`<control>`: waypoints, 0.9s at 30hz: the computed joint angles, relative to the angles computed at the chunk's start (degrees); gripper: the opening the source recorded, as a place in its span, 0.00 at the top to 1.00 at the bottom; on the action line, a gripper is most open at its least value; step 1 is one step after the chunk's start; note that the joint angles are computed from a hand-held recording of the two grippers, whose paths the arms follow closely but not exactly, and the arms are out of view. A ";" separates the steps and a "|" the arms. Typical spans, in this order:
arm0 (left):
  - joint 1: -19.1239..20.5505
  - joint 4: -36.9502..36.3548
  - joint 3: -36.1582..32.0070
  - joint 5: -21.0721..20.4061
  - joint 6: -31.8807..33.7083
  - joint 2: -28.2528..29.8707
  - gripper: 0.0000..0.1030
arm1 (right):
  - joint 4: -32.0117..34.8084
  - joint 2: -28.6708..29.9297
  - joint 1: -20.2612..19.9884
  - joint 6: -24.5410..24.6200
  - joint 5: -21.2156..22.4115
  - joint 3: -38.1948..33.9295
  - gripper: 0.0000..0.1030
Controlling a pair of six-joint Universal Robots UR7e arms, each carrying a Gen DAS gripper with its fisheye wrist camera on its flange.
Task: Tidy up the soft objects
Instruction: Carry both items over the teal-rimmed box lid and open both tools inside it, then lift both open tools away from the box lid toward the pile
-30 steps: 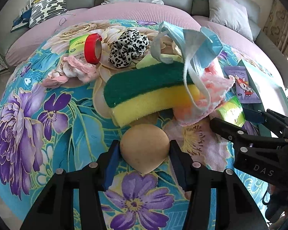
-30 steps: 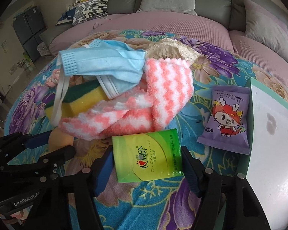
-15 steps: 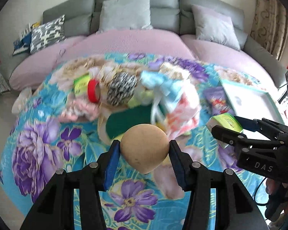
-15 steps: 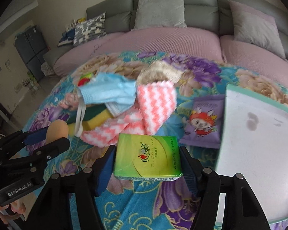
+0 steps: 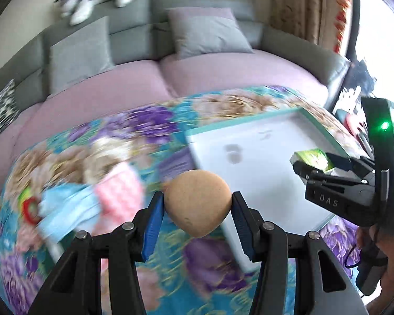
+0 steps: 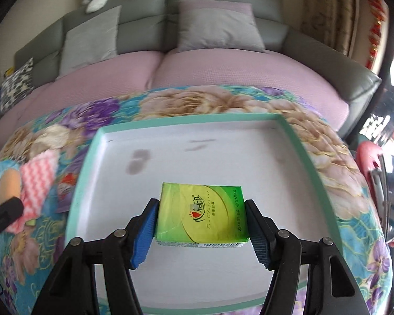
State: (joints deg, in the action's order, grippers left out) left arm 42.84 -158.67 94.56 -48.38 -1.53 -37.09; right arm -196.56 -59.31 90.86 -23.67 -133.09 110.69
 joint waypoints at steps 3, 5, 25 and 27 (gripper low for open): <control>0.41 -0.74 -3.21 -2.01 1.15 3.30 0.48 | -1.22 -0.54 -1.55 -0.30 -0.11 -0.48 0.35; 0.79 -1.77 -5.56 -2.67 1.83 5.82 0.48 | -1.84 -0.66 -2.61 -0.35 0.04 -0.84 0.35; 2.07 -0.30 -12.13 0.80 -0.67 12.19 0.11 | -4.38 1.63 -2.30 -4.01 -6.95 -3.09 0.00; 1.96 -0.13 -11.62 1.96 -1.26 11.62 0.11 | -1.92 0.87 -2.24 -1.73 -7.10 -2.70 0.00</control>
